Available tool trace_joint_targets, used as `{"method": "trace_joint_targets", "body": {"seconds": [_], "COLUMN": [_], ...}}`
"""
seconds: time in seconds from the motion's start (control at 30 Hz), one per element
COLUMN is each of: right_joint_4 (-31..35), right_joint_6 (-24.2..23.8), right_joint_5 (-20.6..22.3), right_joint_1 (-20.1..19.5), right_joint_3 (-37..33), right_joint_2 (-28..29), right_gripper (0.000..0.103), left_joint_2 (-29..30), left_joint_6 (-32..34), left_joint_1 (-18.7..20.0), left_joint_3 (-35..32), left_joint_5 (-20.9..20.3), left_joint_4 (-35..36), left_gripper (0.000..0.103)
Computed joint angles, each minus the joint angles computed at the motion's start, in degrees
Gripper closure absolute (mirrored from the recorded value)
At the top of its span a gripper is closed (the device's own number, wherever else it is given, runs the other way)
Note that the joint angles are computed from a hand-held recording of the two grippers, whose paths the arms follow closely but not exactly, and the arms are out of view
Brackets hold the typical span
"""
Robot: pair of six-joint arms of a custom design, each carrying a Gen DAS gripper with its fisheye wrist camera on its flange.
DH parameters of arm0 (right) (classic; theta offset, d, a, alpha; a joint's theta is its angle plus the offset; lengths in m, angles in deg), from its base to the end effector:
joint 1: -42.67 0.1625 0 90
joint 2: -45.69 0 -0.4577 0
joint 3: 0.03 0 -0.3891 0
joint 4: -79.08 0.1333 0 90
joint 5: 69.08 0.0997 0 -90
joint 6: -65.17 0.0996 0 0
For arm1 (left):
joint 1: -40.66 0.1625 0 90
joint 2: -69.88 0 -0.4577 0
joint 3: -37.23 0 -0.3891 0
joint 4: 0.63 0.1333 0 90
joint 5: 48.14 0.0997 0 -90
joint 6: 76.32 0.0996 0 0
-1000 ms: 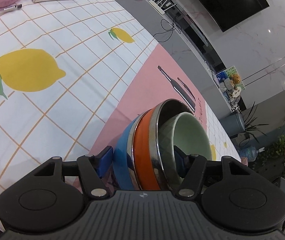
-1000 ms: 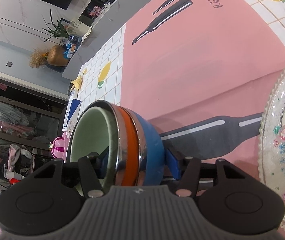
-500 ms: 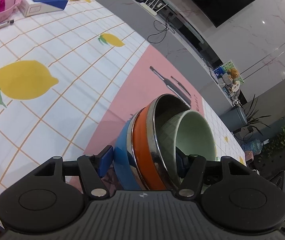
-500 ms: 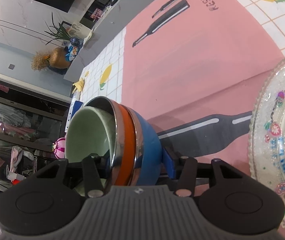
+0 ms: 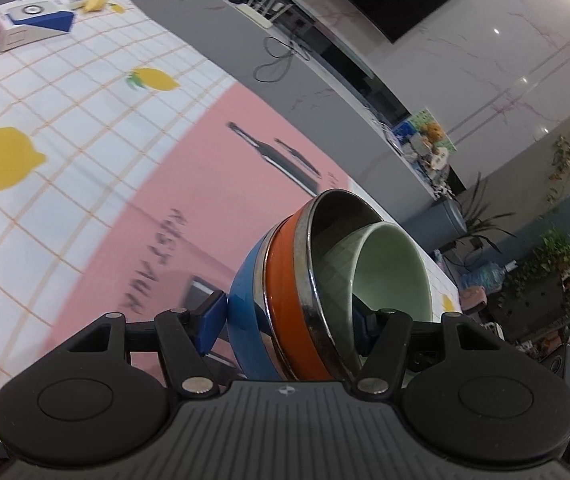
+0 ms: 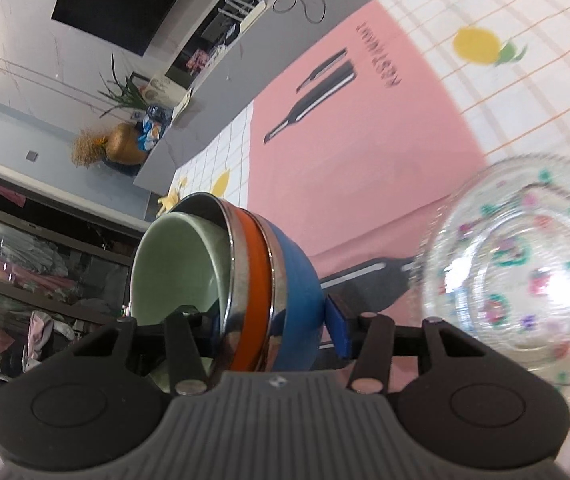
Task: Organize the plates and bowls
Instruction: 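Carry the bowl stack over the stacked plates and lower it onto them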
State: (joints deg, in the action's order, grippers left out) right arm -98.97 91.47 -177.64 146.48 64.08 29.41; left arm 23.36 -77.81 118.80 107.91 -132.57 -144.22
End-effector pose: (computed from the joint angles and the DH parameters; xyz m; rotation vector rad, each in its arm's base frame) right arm 0.2986 -0.7892 -0.0053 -0.4819 -2.8288 1.1457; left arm -0.0256 -0.8177 0.2980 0.2331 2.9934 -0.8001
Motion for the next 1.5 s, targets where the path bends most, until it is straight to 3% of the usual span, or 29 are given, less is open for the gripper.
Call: {"method": "trace_joint_targets", "body": {"seconds": [0.27, 0.6, 0.9, 1.5], "right_joint_4": [-6.53, -9.49, -8.7, -5.84], "right_joint_6": [-0.76, 2.51, 4.59, 6.9], "right_joint_5": [-2.85, -3.31, -5.82, -5.95], "right_joint_1": [-0.16, -2.8, -3.62, -4.06], "right_joint_3": [10.04, 18.27, 20.98, 22.61], "right_joint_2": [-6.76, -12.35, -13.82, -15.2], "right_gripper": [0.054, 0.054, 0.054, 0.05], "left_joint_2": [0.61, 3.73, 4.92, 5.01], "left_joint_6": [-0.86, -2.65, -4.62, -3.63], "left_joint_1": [-2.57, -4.09, -3.9, -4.12], "left_joint_3": [2.31, 1.3, 0.95, 1.27], "left_joint_5": [-1.57, -1.74, -1.78, -1.56], "left_joint_4": [0.03, 2.89, 5.7, 6.46], "left_gripper": [0.033, 0.033, 0.033, 0.035]}}
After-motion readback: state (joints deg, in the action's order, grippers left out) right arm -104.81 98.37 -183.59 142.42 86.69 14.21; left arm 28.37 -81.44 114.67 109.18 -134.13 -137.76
